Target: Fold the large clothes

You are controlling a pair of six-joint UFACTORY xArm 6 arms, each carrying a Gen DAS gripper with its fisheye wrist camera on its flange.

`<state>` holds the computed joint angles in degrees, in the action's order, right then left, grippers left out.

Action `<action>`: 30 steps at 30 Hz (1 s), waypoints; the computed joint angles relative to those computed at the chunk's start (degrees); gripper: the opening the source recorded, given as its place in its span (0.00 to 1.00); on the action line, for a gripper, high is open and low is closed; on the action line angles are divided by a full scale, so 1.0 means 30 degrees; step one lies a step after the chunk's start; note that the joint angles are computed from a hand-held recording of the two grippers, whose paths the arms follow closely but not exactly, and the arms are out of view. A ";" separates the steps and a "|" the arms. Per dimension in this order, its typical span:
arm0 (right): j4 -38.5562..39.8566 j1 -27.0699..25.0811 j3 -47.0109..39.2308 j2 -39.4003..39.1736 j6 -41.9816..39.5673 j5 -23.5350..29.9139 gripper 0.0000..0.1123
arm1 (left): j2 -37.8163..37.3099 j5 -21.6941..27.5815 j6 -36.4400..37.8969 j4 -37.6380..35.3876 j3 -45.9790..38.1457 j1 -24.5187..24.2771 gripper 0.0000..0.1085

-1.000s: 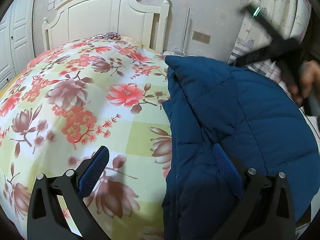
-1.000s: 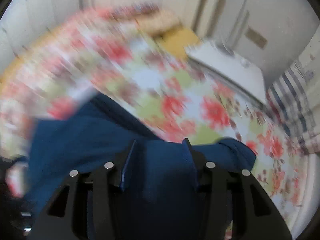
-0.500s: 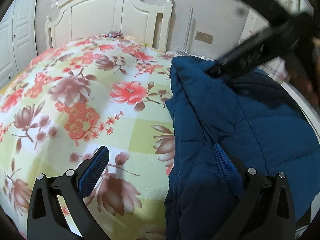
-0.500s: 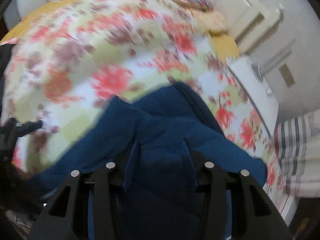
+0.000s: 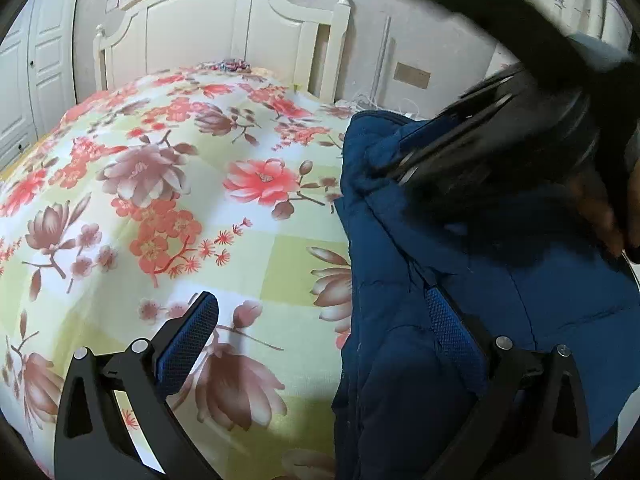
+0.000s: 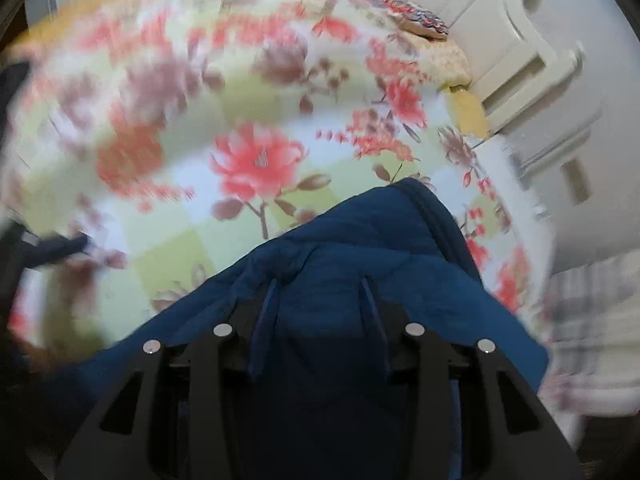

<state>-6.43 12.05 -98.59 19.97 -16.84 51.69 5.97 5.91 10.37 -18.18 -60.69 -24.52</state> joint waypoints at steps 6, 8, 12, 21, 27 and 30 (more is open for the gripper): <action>0.6232 -0.4506 0.3641 -0.3097 -0.0106 -0.3981 0.37 | 0.0059 0.0145 0.1183 -0.1376 -0.0147 -0.0099 0.91; 0.7612 -0.6170 0.3806 -0.2975 0.0557 -0.4369 0.37 | 0.0019 0.0167 0.1438 -0.1709 -0.0121 -0.0135 0.91; 1.0786 -0.7662 0.2494 -0.0788 -0.1163 -0.3140 0.39 | 0.0071 0.0092 0.1104 -0.1420 -0.0153 -0.0133 0.91; 0.8086 -0.7381 -0.0013 0.1252 0.0811 -0.2984 0.45 | 0.0160 0.0255 0.1360 -0.1658 -0.0282 -0.0083 0.91; 0.5122 -0.6870 -0.0062 0.1026 0.2789 -0.3069 0.49 | 0.0135 0.0362 0.1381 -0.1733 -0.0279 -0.0099 0.91; 0.4756 -0.5941 0.2289 -0.1328 0.2579 -0.5220 0.50 | 0.0175 0.0341 0.1296 -0.1652 -0.0315 -0.0085 0.91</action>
